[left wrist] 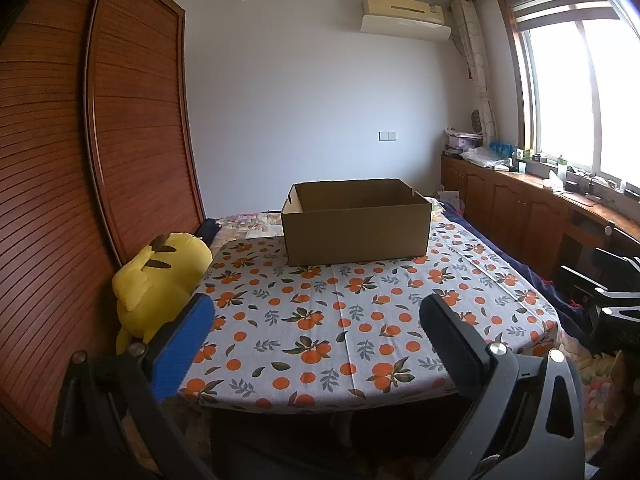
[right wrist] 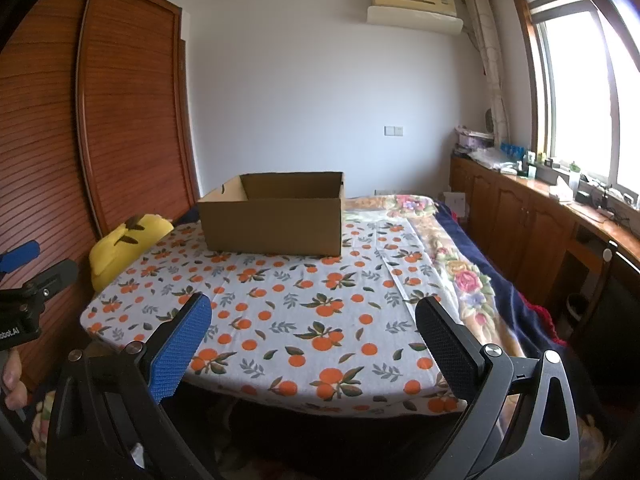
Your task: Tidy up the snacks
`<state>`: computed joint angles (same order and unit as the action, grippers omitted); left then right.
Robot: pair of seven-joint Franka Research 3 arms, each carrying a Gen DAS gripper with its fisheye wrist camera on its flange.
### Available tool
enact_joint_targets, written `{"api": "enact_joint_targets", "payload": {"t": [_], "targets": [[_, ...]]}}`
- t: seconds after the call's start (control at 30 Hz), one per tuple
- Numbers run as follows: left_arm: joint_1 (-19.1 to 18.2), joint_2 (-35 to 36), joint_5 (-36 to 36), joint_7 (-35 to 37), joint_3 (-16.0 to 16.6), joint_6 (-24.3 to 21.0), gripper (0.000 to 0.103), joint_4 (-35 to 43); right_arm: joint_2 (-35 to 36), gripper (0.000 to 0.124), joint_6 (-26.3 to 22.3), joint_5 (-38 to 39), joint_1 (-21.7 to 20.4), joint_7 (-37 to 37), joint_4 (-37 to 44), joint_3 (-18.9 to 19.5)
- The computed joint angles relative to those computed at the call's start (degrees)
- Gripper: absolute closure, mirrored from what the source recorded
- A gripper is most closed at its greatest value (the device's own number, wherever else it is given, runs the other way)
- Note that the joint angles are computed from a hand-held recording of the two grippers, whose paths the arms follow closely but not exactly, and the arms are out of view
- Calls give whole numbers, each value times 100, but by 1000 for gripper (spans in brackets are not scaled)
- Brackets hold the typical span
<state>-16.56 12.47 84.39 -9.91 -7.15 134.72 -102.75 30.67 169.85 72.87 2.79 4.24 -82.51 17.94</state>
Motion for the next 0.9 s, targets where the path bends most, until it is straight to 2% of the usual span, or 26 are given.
{"api": "enact_joint_targets", "payload": {"t": [0.9], "targets": [[3, -5, -3, 27, 3, -1, 0, 15, -1, 21, 45, 53, -11, -46, 2, 30]]}}
